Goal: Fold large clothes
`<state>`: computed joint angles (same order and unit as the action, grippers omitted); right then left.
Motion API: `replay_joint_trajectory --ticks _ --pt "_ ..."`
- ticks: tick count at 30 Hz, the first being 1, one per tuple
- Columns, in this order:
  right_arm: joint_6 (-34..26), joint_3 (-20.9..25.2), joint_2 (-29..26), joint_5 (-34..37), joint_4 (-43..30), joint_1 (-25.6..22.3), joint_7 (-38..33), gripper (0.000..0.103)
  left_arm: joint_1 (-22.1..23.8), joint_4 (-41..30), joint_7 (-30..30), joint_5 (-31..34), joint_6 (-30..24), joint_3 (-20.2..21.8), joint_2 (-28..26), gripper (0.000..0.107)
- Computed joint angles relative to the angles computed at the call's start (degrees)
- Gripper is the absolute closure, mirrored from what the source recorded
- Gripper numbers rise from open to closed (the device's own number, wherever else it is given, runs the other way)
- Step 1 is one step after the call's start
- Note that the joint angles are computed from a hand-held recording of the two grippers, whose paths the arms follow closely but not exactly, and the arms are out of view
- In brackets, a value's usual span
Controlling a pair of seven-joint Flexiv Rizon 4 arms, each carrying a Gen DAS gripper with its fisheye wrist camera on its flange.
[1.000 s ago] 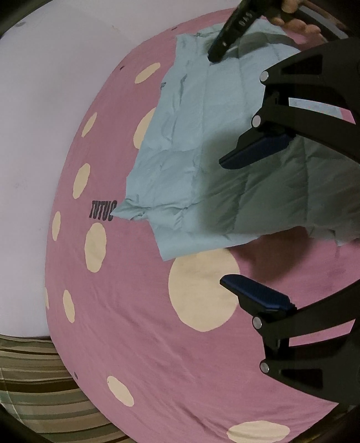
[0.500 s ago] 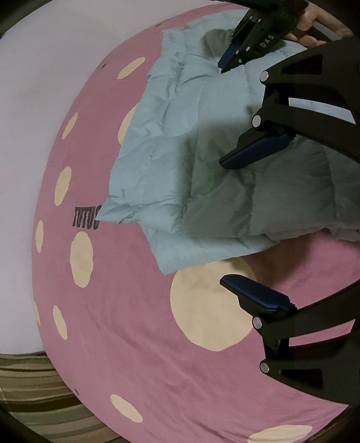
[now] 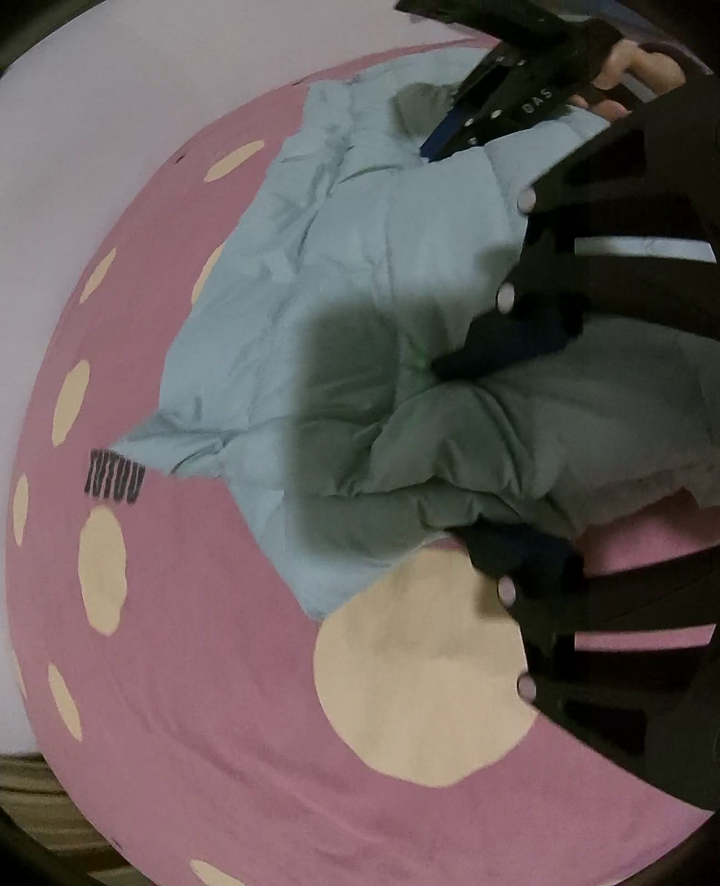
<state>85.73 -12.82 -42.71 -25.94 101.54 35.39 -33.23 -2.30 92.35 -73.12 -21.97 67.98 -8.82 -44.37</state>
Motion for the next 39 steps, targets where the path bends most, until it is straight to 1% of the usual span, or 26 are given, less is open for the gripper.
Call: replay_joint_trajectory --ticks 2,4,7,14,16,20,23,25,27,29,32,35,37,39 --pt "0.03 -0.45 -0.07 -0.12 -0.01 0.34 0.10 0.075 0.19 0.36 1.04 0.05 0.60 -0.77 0.29 0.084" --pt "0.13 -1.03 -0.18 -0.24 0.01 0.83 0.37 0.075 -0.27 0.62 1.06 0.35 1.38 -0.49 0.81 0.091" --pt "0.27 -1.76 -0.28 -0.40 0.12 1.46 0.77 0.075 -0.95 2.39 0.97 0.88 4.20 -0.40 2.86 0.096" --pt "0.96 -2.90 -0.52 -0.44 0.44 2.34 1.18 0.075 0.51 6.86 3.24 -1.41 9.54 -4.60 7.78 0.098" --pt "1.16 -3.10 -0.53 -0.34 0.57 2.53 1.22 0.075 -0.53 6.84 3.23 -1.19 10.19 -4.44 8.64 0.099" --pt "1.89 -4.34 -0.36 -0.51 1.03 3.42 1.19 0.075 -4.00 5.80 1.24 0.33 10.56 -2.40 9.66 0.099" --pt "5.12 -3.87 0.83 0.84 2.77 2.64 0.55 0.074 -7.07 4.65 -0.93 2.64 10.54 0.04 10.17 0.099" --pt "6.54 -4.29 2.11 2.42 4.45 2.72 0.06 0.074 -8.33 3.80 -2.01 3.73 10.11 0.66 10.33 0.099" --pt "8.29 -6.86 3.52 4.03 6.75 4.40 -0.34 0.072 -10.74 2.01 -4.02 5.60 9.12 2.43 10.10 0.099" --pt "9.83 -10.82 5.21 5.82 9.81 7.19 -0.98 0.072 -12.43 0.18 -5.56 7.33 8.10 3.52 9.57 0.099" --pt "11.31 -13.29 7.65 8.83 13.58 8.59 -2.51 0.072 -15.34 -3.57 -8.11 10.02 6.06 5.06 8.04 0.099" --pt "12.86 -15.31 9.70 11.99 17.27 9.72 -4.20 0.072 -18.93 -7.63 -11.46 13.63 4.33 7.46 6.02 0.099" --pt "13.50 -15.62 10.82 13.90 19.06 9.64 -5.46 0.072 -21.46 -11.03 -14.00 16.19 2.79 9.22 4.02 0.099" --pt "14.09 -16.03 11.72 15.79 20.64 9.63 -6.73 0.072 -22.54 -13.51 -15.45 17.82 1.63 9.61 2.25 0.099"
